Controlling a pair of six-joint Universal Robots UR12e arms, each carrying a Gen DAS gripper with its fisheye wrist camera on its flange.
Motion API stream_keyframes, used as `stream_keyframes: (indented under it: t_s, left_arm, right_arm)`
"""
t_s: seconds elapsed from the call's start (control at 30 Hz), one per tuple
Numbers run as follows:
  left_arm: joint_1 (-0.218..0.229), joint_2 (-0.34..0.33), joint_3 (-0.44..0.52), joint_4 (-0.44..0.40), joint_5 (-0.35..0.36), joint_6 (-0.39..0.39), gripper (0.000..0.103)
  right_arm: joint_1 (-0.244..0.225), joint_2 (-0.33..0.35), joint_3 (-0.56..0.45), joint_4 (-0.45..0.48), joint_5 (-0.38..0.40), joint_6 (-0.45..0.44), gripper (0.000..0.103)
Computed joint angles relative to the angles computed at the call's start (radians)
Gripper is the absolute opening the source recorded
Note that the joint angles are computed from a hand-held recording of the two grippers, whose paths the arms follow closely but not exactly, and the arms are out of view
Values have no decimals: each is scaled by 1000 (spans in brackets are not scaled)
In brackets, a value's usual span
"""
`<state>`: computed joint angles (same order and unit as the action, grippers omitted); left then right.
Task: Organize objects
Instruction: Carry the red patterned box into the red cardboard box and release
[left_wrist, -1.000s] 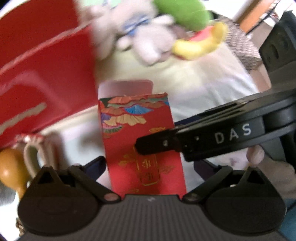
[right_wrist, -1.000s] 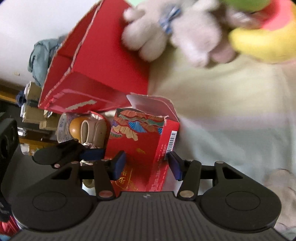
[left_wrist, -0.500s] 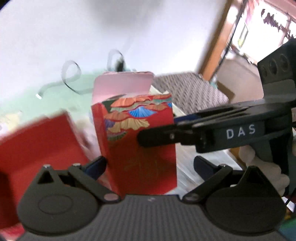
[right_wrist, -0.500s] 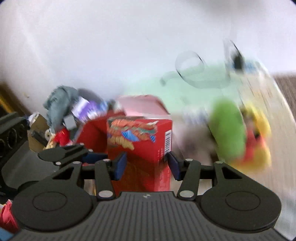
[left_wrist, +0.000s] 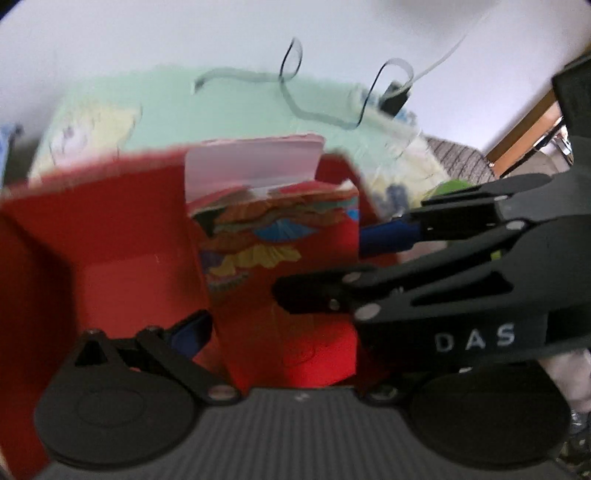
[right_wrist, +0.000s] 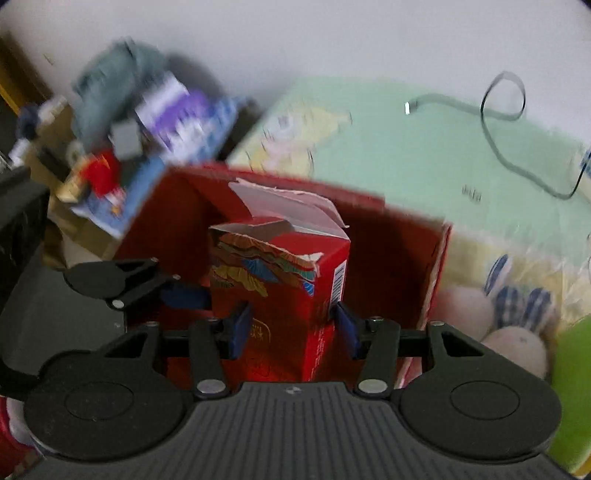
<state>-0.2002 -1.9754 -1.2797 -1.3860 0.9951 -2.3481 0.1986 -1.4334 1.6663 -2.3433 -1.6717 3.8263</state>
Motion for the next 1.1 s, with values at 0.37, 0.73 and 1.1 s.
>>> stream_keyframes:
  t_s: [0.37, 0.73, 1.1]
  left_arm:
    - [-12, -43, 66, -118, 17, -4, 97]
    - [40, 33, -52, 165, 56, -119, 96]
    - [27, 61, -117, 378, 264, -237, 96]
  right_arm:
    - [-17, 3, -44, 177, 1, 31, 50]
    - [-8, 19, -29, 11, 7, 63, 51]
    - [-39, 128, -96, 79, 173, 163, 45]
